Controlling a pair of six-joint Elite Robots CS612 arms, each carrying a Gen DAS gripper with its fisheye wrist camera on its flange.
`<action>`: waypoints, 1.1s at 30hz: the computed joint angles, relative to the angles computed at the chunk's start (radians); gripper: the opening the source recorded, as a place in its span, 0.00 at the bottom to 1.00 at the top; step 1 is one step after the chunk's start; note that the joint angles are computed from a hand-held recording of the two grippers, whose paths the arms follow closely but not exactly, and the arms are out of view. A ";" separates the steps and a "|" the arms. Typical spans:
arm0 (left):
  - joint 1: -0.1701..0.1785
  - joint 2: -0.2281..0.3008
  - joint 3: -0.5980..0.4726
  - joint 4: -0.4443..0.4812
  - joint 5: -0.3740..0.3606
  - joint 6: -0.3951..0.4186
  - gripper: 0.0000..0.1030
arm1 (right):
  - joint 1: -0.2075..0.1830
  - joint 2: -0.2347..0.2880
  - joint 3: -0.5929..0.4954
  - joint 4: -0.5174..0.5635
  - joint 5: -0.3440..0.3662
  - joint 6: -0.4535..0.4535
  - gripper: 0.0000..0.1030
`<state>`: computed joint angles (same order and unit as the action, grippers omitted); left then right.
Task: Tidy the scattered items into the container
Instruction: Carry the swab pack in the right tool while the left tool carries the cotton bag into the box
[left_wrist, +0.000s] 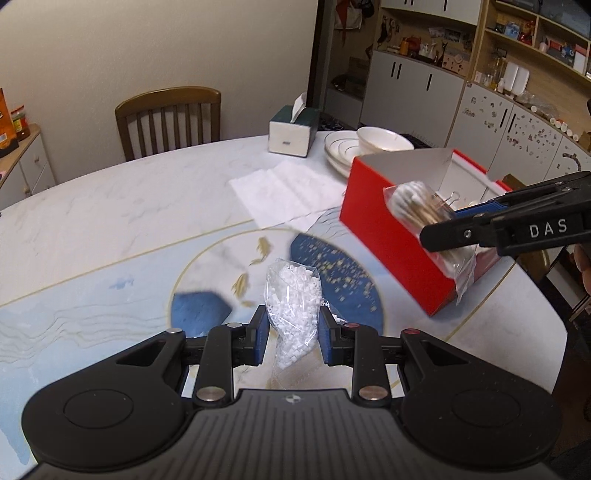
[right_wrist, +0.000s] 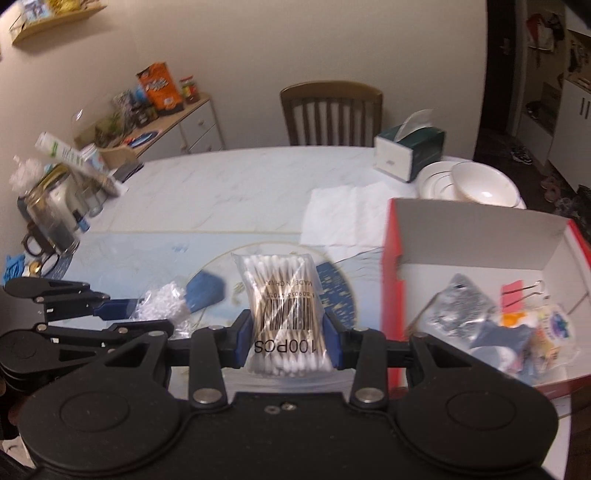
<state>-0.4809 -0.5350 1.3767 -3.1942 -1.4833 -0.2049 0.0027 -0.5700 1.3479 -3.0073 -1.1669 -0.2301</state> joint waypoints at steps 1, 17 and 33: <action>-0.002 0.001 -0.007 0.004 -0.002 -0.002 0.26 | -0.004 0.000 -0.001 -0.004 0.000 0.004 0.38; -0.045 0.066 -0.189 0.079 -0.008 0.059 0.26 | -0.076 0.022 -0.032 -0.055 -0.009 0.060 0.38; -0.074 0.219 -0.535 0.263 -0.060 0.139 0.26 | -0.130 0.051 -0.070 -0.034 -0.073 0.069 0.38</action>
<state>-0.5551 -0.3162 0.8415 -2.9309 -1.5438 -0.0663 -0.1271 -0.5186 1.2778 -3.0416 -1.2399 -0.1613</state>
